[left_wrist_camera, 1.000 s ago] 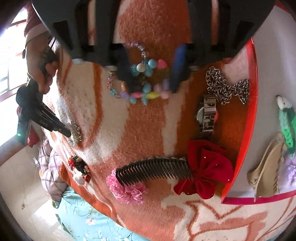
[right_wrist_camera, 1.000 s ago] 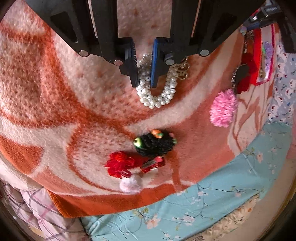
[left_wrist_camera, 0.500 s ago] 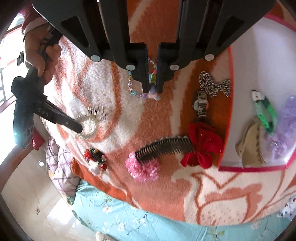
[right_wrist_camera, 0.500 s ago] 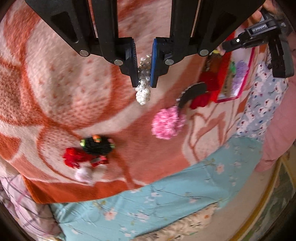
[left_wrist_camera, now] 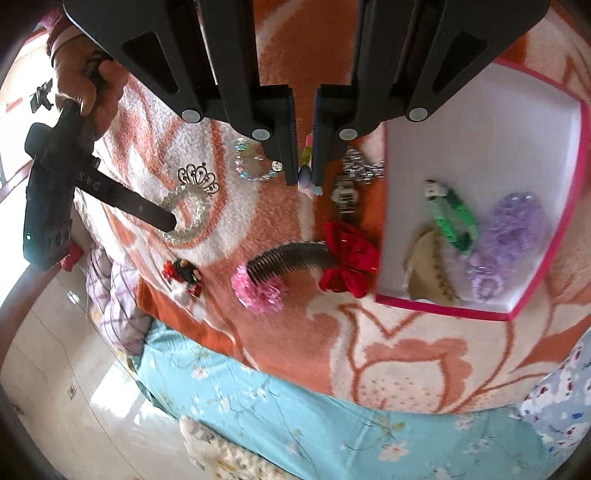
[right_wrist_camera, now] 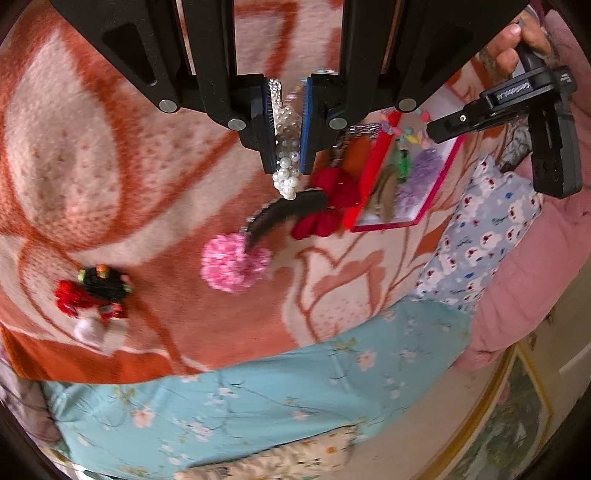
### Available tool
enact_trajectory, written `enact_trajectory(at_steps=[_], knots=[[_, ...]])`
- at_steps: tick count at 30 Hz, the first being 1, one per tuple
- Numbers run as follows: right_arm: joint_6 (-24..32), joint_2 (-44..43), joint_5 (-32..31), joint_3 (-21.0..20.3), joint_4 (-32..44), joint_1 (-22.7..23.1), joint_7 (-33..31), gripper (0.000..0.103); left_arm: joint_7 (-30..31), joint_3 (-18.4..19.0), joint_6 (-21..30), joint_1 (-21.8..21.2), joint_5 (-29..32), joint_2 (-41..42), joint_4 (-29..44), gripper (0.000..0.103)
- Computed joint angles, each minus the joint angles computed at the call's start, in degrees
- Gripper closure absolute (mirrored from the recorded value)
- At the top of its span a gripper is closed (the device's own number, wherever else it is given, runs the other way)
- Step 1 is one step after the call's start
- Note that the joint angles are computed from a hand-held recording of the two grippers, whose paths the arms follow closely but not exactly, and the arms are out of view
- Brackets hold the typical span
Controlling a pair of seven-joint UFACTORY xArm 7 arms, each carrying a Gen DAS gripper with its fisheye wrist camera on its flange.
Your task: Organize jewelry
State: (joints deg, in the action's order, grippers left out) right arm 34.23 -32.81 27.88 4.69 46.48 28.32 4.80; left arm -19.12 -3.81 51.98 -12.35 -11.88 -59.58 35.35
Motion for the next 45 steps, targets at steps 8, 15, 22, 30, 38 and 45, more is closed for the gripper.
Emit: enact_trajectory(at_steps=[8,15,22,30,38,45], knots=[[-0.88,3.8,2.58,1.69,3.49,3.87,-1.39,0.091,0.05,2.66,2.84,3.82,2.04,-5.62,-1.99,0.098],[-2.13,9.19,5.07,3.86,8.4,6.91,-3.4,0.091,1.14,5.5,5.25,8.05,3.66,-9.68,-2.99,0.098],[-3.59,14.98,7.75,6.57,13.14,9.46,-5.19,0.091,2.6,7.79,6.97,11.61,4.68,-11.9,-3.66,0.098],[-4.26,21.42,8.7,9.97,17.56,11.08,-5.87,0.091,4.47,10.22,7.87,14.98,5.28,-12.86,-4.9,0.098],[-4.24,27.01,10.13,11.28,20.53,10.79,-7.26,0.091,7.03,12.73,5.83,17.35,5.08,-10.3,-6.7,0.098],[-3.93,30.99,4.37,12.33,21.73,8.47,-2.07,0.091,9.0,14.5,4.23,20.02,4.47,-6.44,-7.93,0.098]])
